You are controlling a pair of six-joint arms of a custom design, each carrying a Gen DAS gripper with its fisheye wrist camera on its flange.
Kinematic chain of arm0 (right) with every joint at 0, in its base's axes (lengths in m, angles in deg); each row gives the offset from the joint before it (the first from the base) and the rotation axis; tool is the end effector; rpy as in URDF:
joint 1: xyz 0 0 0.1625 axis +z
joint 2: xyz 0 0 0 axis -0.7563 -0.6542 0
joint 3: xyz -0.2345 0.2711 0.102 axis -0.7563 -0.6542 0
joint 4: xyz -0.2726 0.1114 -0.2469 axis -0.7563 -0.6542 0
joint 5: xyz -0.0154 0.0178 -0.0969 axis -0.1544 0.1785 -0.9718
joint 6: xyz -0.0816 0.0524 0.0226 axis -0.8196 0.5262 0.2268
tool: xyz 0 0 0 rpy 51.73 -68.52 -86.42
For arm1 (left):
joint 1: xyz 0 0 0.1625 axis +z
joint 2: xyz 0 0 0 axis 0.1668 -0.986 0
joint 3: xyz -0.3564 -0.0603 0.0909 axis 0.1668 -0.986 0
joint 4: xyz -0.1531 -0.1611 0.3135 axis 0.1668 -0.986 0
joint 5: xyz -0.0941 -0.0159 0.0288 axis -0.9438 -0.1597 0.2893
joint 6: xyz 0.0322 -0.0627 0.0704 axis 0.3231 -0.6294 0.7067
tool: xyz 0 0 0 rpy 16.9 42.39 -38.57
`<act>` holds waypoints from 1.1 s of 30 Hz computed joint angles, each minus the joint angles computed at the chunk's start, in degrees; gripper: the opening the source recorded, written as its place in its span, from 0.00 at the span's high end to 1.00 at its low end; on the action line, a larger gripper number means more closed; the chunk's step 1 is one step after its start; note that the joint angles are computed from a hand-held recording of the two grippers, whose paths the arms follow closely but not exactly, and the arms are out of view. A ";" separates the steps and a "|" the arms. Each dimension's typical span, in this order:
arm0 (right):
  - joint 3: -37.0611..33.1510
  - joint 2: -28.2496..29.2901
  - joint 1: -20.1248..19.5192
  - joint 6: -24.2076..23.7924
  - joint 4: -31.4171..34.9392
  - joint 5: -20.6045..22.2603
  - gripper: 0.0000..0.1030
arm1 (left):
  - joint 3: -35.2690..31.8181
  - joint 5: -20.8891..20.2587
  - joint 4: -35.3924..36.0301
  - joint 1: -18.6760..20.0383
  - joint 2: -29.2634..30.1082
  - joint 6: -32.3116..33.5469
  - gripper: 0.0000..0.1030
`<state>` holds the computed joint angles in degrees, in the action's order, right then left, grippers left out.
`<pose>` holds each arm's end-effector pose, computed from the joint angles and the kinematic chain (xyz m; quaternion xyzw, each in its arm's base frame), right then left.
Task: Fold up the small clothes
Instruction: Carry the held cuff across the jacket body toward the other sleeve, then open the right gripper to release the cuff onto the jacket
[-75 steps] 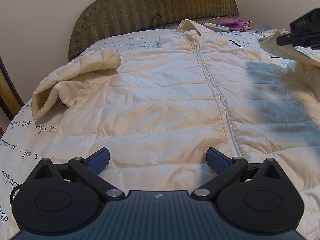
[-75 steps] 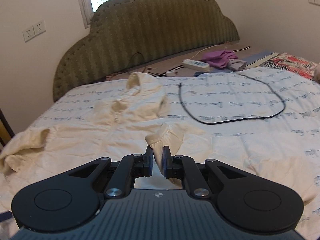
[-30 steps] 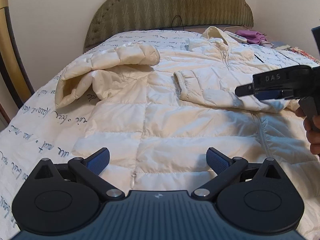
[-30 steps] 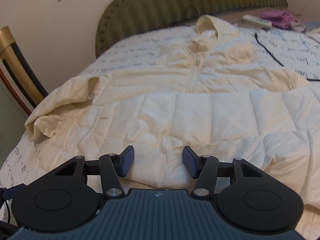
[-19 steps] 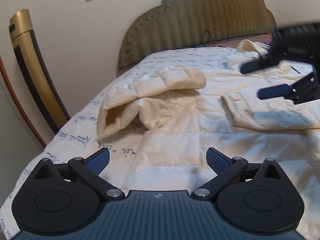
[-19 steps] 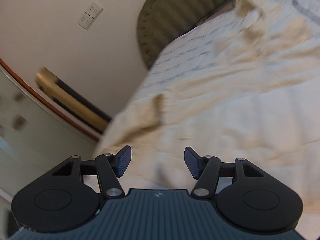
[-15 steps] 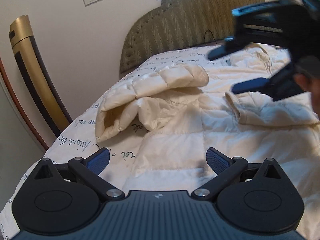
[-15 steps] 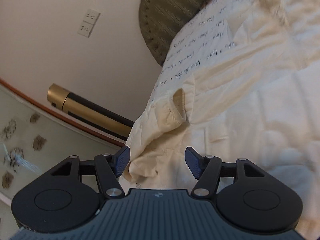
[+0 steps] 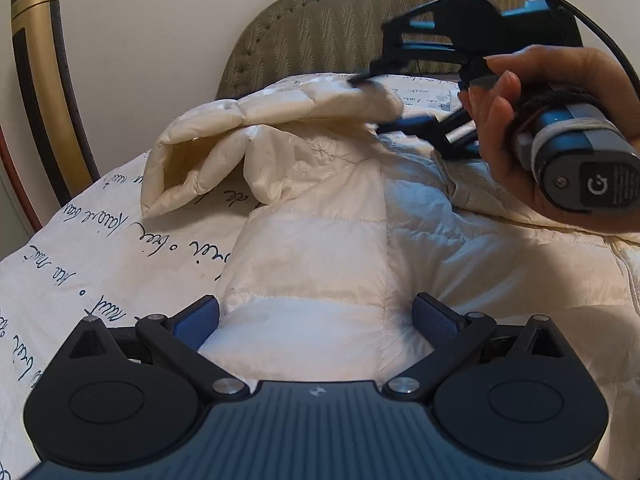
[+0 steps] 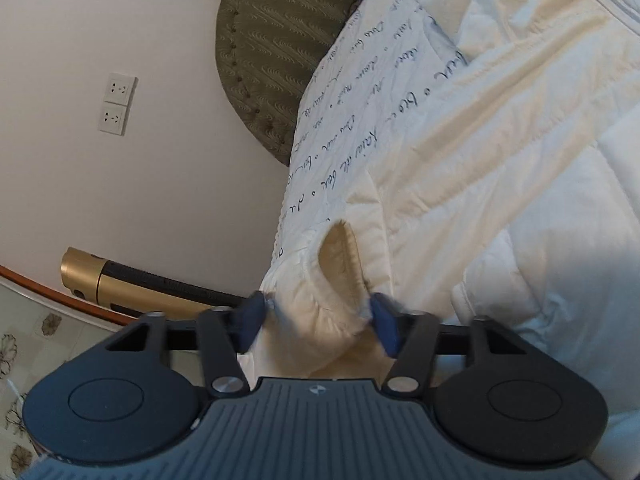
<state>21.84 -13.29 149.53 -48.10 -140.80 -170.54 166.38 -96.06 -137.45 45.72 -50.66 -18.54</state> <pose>0.2437 -0.6529 0.0881 0.1657 0.8666 -0.4580 0.1085 -0.1140 -0.5152 0.2072 0.3251 0.8289 -0.3404 0.3022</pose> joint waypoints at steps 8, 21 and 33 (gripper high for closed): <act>4.39 -4.58 4.09 -11.14 -4.62 -8.04 0.84 | -0.82 -2.15 2.25 1.11 -0.73 -1.96 0.00; 31.15 -22.04 6.45 -30.86 -30.45 -26.62 0.84 | -1.03 -1.42 1.78 0.95 0.03 -1.44 0.00; 45.41 -27.83 5.76 -30.47 -32.63 -35.96 0.79 | -1.61 1.13 5.23 -0.32 -0.46 -1.61 0.00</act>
<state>67.25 -41.12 155.29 -78.57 -173.44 -206.50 164.78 -94.93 -132.22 45.40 -51.12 -20.15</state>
